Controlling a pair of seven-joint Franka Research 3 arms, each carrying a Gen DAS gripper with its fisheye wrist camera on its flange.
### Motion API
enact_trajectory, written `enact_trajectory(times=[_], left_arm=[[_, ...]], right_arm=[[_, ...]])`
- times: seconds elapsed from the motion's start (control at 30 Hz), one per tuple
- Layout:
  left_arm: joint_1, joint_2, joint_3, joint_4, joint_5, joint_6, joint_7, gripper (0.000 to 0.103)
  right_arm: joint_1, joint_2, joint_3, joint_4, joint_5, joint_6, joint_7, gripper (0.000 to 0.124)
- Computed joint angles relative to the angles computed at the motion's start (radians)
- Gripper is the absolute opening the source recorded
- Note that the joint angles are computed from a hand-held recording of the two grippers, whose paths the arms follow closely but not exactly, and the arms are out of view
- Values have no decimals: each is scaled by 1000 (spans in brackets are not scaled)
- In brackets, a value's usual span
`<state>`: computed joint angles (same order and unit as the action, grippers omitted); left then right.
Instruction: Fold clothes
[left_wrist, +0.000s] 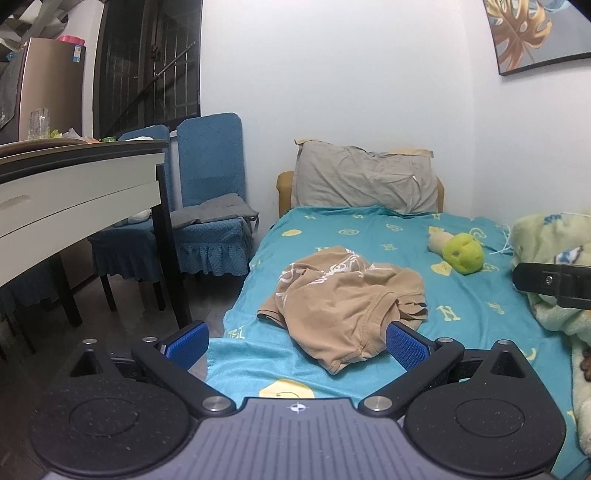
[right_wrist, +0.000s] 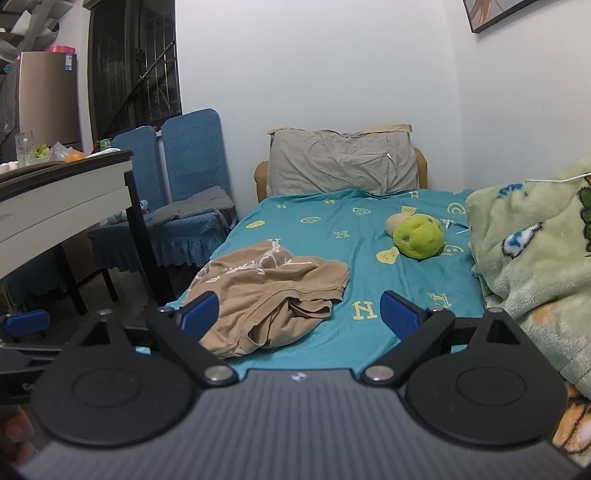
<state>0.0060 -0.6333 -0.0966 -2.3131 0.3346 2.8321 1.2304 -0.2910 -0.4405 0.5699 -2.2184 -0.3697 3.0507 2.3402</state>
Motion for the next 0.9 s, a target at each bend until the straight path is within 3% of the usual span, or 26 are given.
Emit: enact_trajectory(times=[0.23, 0.3, 0.4, 0.67, 0.9], left_arm=[[32, 7, -29, 1, 33, 0, -19, 103], [78, 9, -64, 2, 70, 5, -57, 103], [89, 19, -71, 10, 97, -1, -75, 103], [36, 80, -36, 41, 84, -41, -45, 103], [-31, 318, -23, 208, 55, -90, 108, 102]], right_arm=[[-51, -3, 43, 29, -28, -40, 60, 96], [-50, 36, 51, 93, -36, -106, 85, 95], [-66, 86, 66, 175, -101, -110, 125, 95], [69, 214, -43, 306, -146, -163, 52, 96], [187, 200, -208, 247, -74, -178, 27, 96]])
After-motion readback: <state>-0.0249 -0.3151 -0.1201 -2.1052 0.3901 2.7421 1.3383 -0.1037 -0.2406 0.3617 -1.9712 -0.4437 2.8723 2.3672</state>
